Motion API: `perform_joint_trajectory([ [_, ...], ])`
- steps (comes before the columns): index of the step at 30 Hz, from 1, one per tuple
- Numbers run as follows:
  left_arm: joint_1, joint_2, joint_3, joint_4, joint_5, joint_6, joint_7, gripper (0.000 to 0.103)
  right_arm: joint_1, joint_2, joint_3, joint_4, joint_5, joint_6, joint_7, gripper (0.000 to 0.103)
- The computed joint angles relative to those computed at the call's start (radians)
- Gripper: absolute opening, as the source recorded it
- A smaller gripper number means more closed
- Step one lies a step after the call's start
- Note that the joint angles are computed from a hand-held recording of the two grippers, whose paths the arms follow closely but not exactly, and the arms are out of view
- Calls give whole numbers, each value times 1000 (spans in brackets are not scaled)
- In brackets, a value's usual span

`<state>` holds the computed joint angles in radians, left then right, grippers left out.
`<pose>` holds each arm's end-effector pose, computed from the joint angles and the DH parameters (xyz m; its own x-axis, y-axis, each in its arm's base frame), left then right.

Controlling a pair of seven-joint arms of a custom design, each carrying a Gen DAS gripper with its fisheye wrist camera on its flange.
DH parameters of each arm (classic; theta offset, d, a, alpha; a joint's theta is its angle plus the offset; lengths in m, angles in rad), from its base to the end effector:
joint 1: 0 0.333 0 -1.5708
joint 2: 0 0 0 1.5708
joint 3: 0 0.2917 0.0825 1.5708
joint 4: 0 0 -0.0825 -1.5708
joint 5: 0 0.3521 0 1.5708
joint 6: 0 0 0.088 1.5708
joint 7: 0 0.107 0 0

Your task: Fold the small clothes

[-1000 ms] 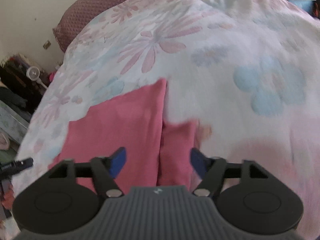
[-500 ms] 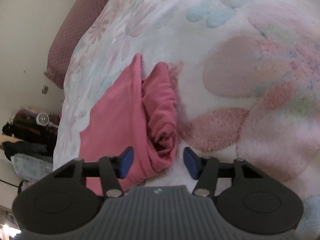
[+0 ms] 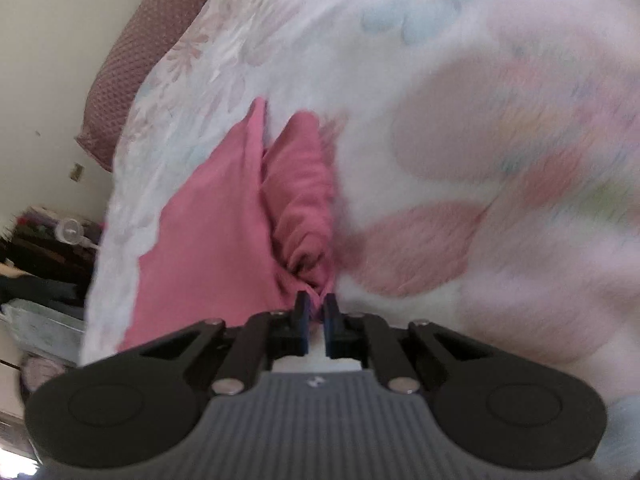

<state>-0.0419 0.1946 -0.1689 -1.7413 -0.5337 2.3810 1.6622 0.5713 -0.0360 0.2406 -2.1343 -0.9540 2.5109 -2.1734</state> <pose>0.6080 -0.1278 0.4990 -0.0822 -0.8780 0.4715 -0.9216 -0.1130 -0.3712 0.3659 0.3967 0.4553 -0.5946 -0.4849 -0.6413 -0.3678 0.8733 -0.3194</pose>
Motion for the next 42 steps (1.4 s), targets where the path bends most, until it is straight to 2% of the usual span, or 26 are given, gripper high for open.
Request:
perform_joint_trajectory([
  [2,10,-12,-7,-3,-29,-14,58,0,-4,-21,-5,-31,13,42,-22,1],
  [3,4,-31,-5,-17,-11,0,67,0,-2,-23,-3,-29,62,41,-90,0],
  [4,1,-42,-5,-20,-5,1,86,1,7,-21,4,-8,125,-16,-184,0],
  [6,3,-55,-4,-11,-7,-26,133,12,18,-41,16,-1,160,-78,-275,2],
  [8,5,-81,-4,-24,-23,-20,221,29,13,-85,19,-44,143,-41,-306,3],
  [9,0,-92,-5,-28,-18,-8,260,36,10,-103,22,-57,131,-25,-344,7],
  [10,-5,-102,-6,-32,-19,-1,291,51,10,-104,24,-44,150,-37,-426,17],
  [11,-9,-106,-8,-31,-35,-3,328,64,10,-94,26,-21,167,-60,-506,23],
  [13,-17,-95,-13,-13,-67,-14,392,69,10,-68,24,23,193,-75,-661,26],
  [15,-34,-67,-16,21,-26,-41,399,69,5,-47,12,48,221,-56,-804,26],
  [17,-55,-49,-21,25,27,-23,397,69,0,-18,4,82,235,-54,-916,25],
  [19,-60,-34,-24,20,30,-14,402,68,-7,1,-8,89,257,-23,-982,25],
  [21,-57,-26,-22,11,24,-27,390,44,-12,30,-17,98,287,-6,-1029,23],
  [22,-57,-20,-20,13,30,-36,375,7,-13,49,-22,103,292,6,-1038,0],
  [23,-50,-24,-23,4,2,-29,388,4,-16,51,-28,89,294,43,-1035,0],
  [25,-28,-50,-25,-20,-86,-20,434,3,-11,29,-30,66,208,59,-955,0],
  [27,-18,-73,-18,-39,-109,-10,477,3,-12,-9,-26,36,179,51,-909,0],
  [28,-17,-72,-12,-38,-99,-15,482,3,-14,-29,-22,16,191,41,-901,0],
  [30,-19,-54,-4,-27,-55,-42,467,3,-26,-53,-21,-36,220,82,-870,0],
  [33,-36,-38,-7,-42,8,-14,441,3,-41,-33,-13,-64,231,131,-816,0],
  [36,-38,-31,-8,-30,28,-18,419,4,-45,-17,-9,-73,194,159,-731,0],
  [37,-38,-29,-9,-19,36,-32,416,7,-46,-20,-10,-76,179,166,-702,0],
  [38,-40,-30,-9,-9,51,-45,415,14,-48,-25,-10,-79,161,174,-670,0],
  [40,-41,-41,-10,-2,62,-49,417,21,-55,-38,-10,-81,130,194,-620,10],
  [41,-41,-42,-11,8,65,-56,418,30,-55,-43,-7,-74,132,177,-613,16],
  [42,-39,-44,-12,17,56,-62,422,35,-57,-49,-4,-69,118,168,-593,35],
])
